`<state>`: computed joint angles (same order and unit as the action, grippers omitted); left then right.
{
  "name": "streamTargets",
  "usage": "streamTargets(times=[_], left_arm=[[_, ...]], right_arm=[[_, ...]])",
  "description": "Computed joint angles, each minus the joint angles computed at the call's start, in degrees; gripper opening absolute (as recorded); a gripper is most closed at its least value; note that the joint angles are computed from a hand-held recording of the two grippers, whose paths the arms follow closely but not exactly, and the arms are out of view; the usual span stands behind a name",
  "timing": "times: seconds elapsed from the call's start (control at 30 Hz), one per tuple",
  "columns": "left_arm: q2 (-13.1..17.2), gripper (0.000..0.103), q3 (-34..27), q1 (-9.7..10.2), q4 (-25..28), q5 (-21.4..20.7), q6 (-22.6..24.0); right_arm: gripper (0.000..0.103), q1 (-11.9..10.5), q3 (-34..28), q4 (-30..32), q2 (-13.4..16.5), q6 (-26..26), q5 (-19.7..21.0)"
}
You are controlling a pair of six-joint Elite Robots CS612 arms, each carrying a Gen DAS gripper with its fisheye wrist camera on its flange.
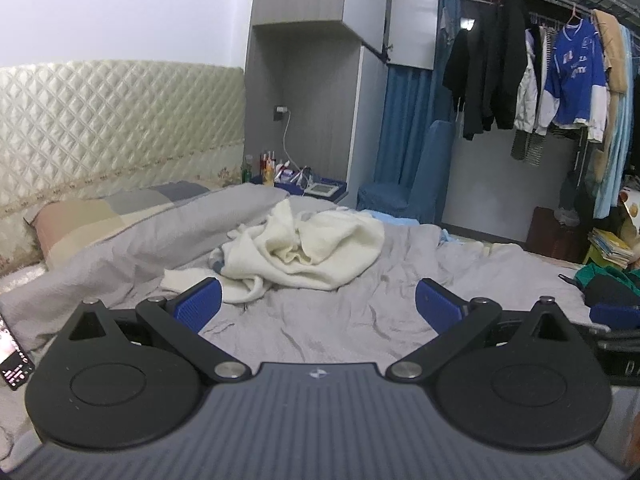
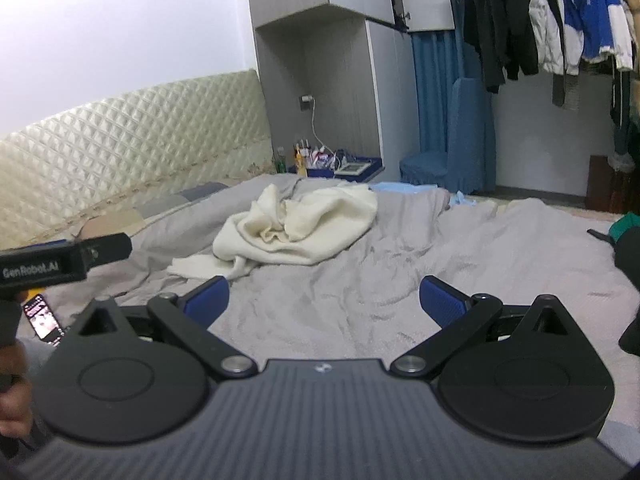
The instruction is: Fold large clothes
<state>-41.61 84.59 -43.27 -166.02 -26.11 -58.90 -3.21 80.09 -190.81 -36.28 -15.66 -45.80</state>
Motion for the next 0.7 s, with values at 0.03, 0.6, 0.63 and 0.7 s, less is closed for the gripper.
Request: streamTargets(times=[0.03, 0.6, 0.63, 0.7], left_arm=[[0.3, 0.103, -0.4, 0.40, 0.2, -0.5, -0.1], [4.6, 0.103, -5.9, 3.81, 3.1, -6.0, 0.9], [4.6, 0.103, -5.9, 3.77, 3.2, -6.0, 1.0], [4.6, 0.103, -6.1, 3.76, 4.0, -5.9, 0.8]], right_arm=[[0.103, 0.2, -0.5, 0.9, 0.2, -0.4, -0.4], [0.103, 1.7, -6.5, 9.2, 3.7, -2.2, -5.2], [0.103, 1.7, -6.6, 9.5, 3.8, -2.1, -5.1], [0.103, 1.6, -6.8, 10.1, 3.9, -1.7, -4.8]])
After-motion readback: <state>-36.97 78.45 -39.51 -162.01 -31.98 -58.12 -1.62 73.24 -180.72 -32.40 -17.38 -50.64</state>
